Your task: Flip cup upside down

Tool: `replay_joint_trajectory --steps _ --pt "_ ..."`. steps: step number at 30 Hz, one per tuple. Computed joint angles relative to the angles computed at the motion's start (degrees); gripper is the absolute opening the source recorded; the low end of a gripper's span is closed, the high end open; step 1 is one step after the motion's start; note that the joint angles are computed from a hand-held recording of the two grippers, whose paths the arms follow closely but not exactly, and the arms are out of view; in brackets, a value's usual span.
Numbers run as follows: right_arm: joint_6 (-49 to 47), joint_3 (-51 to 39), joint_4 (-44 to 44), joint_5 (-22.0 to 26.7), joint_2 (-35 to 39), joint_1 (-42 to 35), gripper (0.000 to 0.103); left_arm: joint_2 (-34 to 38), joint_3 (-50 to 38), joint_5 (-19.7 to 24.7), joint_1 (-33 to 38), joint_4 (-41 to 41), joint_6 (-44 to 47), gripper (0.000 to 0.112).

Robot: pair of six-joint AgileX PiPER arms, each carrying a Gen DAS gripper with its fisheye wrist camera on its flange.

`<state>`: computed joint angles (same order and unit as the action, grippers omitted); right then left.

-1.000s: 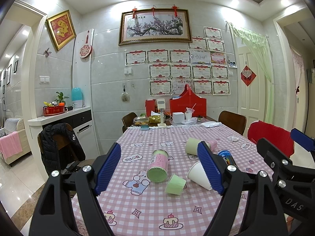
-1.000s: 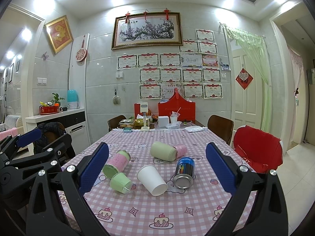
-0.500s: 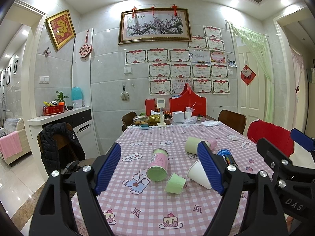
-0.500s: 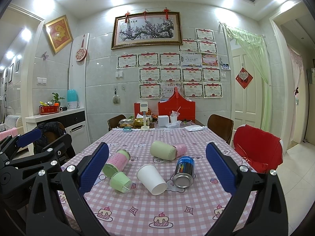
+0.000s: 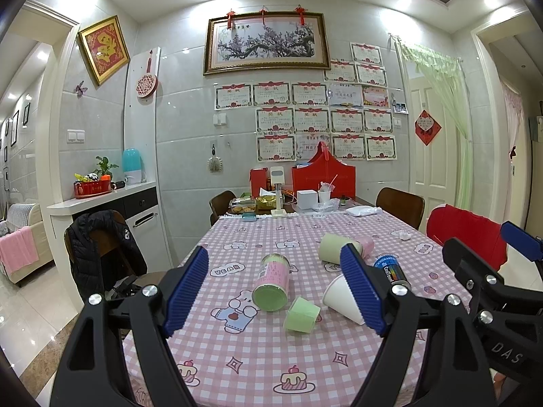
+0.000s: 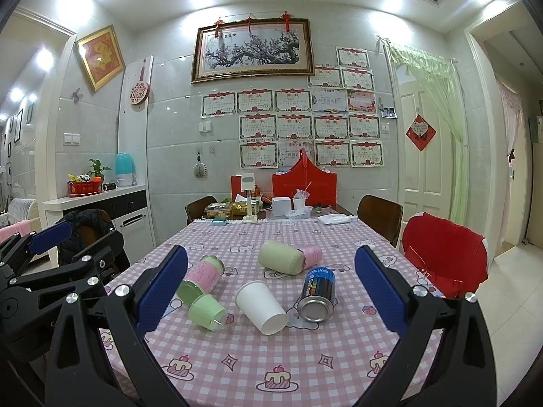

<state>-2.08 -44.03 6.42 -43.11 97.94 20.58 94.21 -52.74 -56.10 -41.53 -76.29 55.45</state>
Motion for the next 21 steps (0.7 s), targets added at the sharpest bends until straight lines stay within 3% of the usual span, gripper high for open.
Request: replay_joint_trajectory --steps 9,14,21 --pt "0.1 -0.2 -0.1 0.3 0.1 -0.1 0.095 0.2 -0.1 0.1 0.1 0.1 -0.1 0.079" --pt "1.2 -1.2 -1.1 -4.5 6.3 -0.6 0.095 5.3 -0.5 -0.3 0.2 2.4 -4.7 0.079" --pt "1.6 -1.1 -1.2 -5.0 7.6 -0.9 0.095 5.9 -1.5 1.6 1.1 2.1 -3.8 0.079"
